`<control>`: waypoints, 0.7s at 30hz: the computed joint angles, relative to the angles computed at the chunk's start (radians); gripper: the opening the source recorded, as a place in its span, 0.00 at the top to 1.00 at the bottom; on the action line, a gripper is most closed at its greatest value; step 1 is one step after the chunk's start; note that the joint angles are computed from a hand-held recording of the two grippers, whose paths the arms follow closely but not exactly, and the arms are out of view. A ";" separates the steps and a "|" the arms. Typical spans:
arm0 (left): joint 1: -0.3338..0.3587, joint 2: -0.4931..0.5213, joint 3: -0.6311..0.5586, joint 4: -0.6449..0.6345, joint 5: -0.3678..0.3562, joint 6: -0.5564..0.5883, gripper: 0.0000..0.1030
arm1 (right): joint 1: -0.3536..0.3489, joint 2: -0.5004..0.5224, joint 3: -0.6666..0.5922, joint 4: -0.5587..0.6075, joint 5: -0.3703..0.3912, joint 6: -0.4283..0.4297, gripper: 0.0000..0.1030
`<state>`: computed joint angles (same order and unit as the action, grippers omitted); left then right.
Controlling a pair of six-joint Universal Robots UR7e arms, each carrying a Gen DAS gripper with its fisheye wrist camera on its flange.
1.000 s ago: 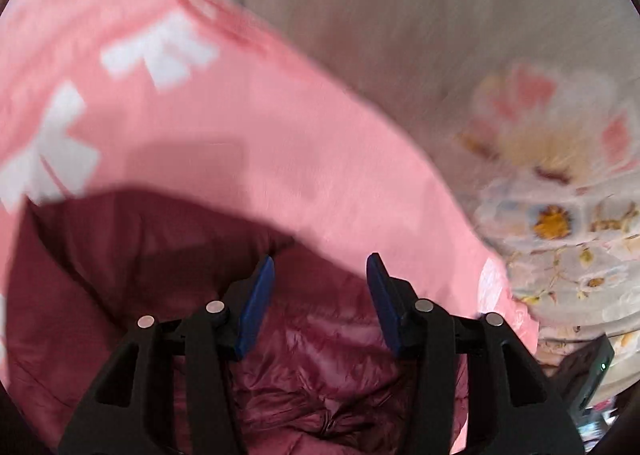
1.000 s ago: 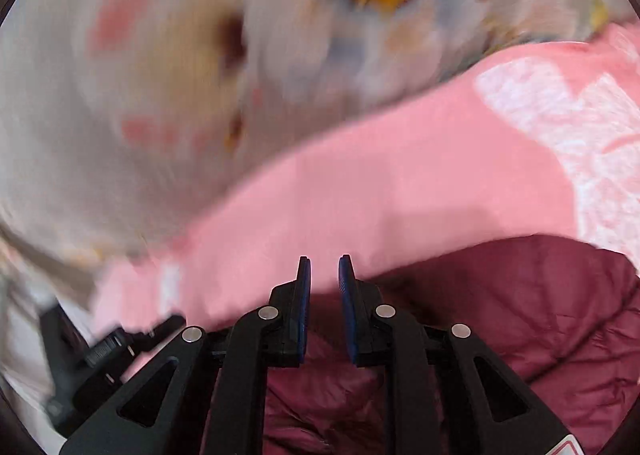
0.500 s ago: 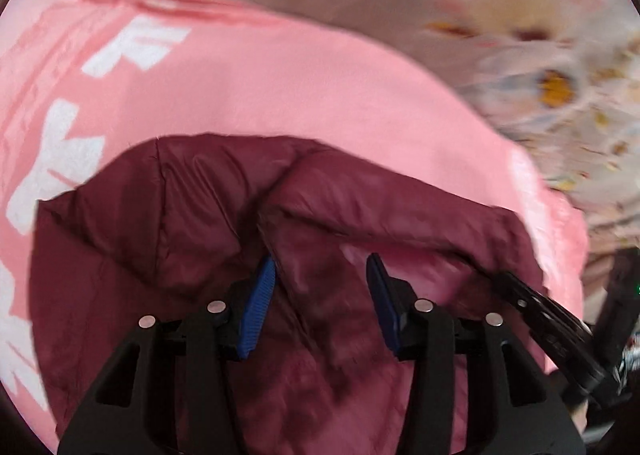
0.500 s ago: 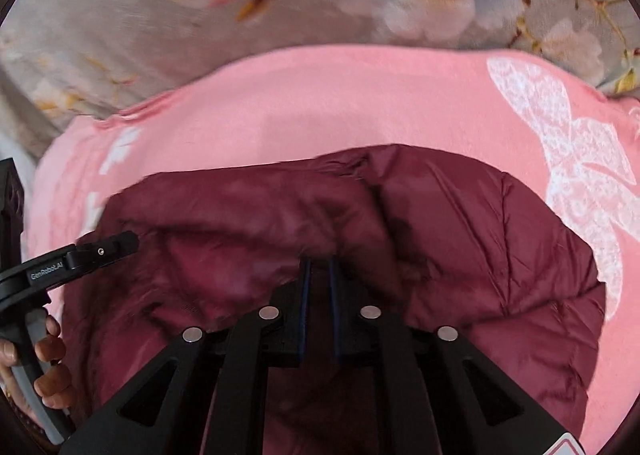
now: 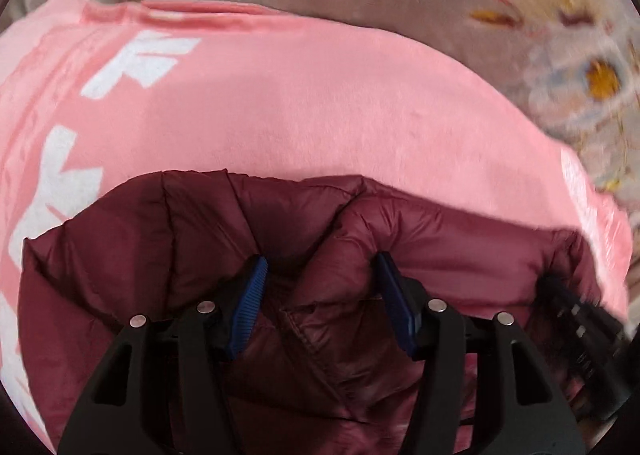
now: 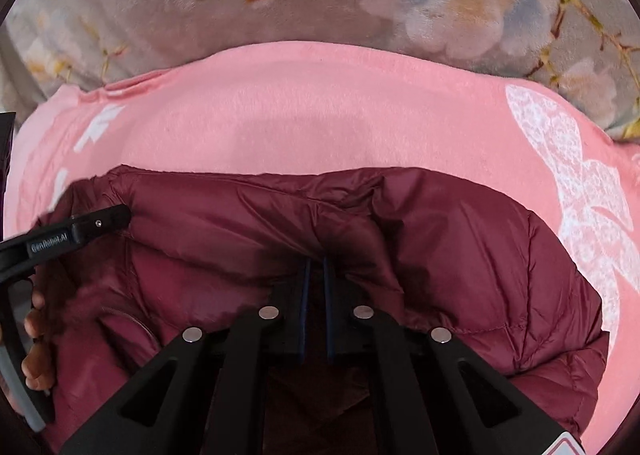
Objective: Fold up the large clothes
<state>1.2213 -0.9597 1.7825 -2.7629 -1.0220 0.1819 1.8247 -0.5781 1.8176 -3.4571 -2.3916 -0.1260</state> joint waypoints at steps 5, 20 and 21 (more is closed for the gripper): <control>-0.006 0.009 0.062 -0.143 0.025 0.117 0.45 | -0.007 0.042 0.008 -0.143 0.003 -0.103 0.99; -0.013 0.035 0.083 -0.245 0.061 0.188 0.42 | -0.015 0.065 0.010 -0.215 0.024 -0.134 0.99; -0.014 0.037 0.084 -0.248 0.064 0.189 0.42 | -0.016 0.064 0.012 -0.216 0.027 -0.134 0.99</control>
